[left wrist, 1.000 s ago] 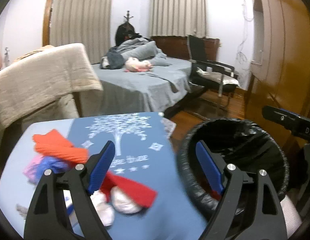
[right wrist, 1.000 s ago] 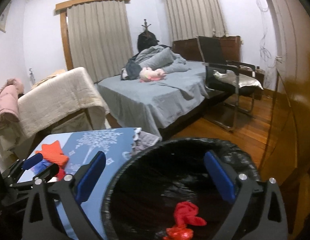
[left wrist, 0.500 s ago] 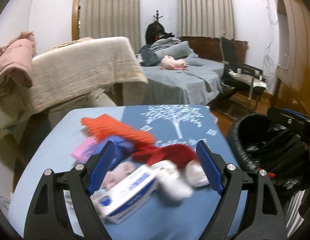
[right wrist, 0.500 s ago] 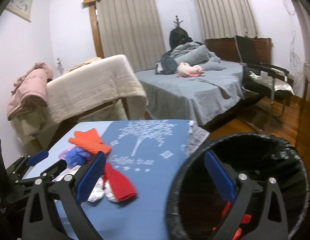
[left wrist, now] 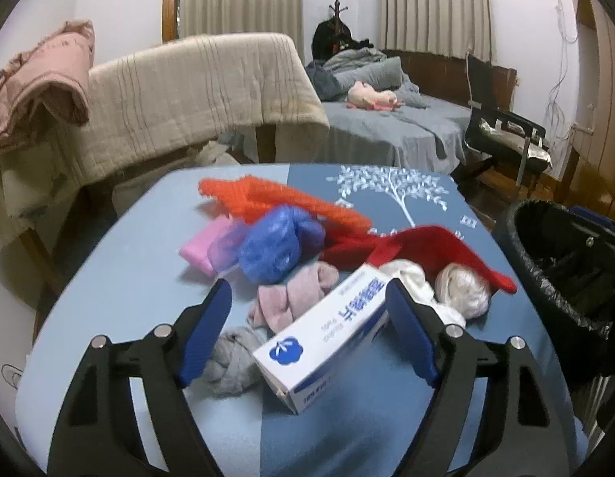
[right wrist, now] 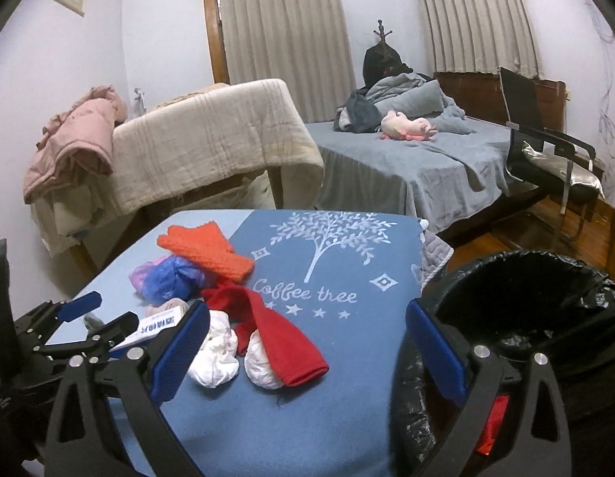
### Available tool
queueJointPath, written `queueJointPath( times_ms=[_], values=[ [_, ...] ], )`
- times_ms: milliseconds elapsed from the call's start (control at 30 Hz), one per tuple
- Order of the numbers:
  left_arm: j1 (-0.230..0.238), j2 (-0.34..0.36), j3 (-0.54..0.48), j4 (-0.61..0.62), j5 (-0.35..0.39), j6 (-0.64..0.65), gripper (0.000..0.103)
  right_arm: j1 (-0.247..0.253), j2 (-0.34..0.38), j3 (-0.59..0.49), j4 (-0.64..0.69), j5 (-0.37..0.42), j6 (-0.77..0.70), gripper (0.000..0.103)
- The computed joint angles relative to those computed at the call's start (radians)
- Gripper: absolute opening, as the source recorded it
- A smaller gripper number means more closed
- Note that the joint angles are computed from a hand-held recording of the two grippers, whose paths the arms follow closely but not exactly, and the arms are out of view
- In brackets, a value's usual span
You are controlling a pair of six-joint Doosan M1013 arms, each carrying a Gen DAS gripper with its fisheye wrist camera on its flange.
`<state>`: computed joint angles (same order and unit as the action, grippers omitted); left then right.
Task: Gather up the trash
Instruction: 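Move both open tools back over the cluttered table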
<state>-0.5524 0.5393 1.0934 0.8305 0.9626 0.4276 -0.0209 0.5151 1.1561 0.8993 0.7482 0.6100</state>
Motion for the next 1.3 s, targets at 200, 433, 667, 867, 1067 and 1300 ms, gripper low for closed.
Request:
queueJointPath(
  times_ms=[200,433,667,867,1067,1300],
  values=[
    [0.010,0.007,0.001,-0.078,-0.013,0.057,0.072,0.004,0.007,-0.005,-0.032,0.002,0.021,0.097],
    [0.014,0.020,-0.022,-0.123,0.013,0.089,0.066,0.006,0.011,-0.008,-0.046,0.013,0.021,0.097],
    [0.019,0.033,-0.057,-0.182,0.052,0.150,0.066,0.007,0.013,-0.011,-0.054,0.016,0.030,0.097],
    [0.030,0.047,-0.073,-0.196,0.059,0.186,0.069,0.007,0.015,-0.014,-0.058,0.018,0.036,0.097],
    [0.039,0.047,-0.073,-0.213,0.052,0.204,0.071,0.007,0.016,-0.011,-0.057,0.018,0.032,0.097],
    [0.045,0.043,-0.062,-0.268,0.036,0.239,0.074,0.008,0.017,-0.010,-0.061,0.022,0.035,0.097]
  ],
)
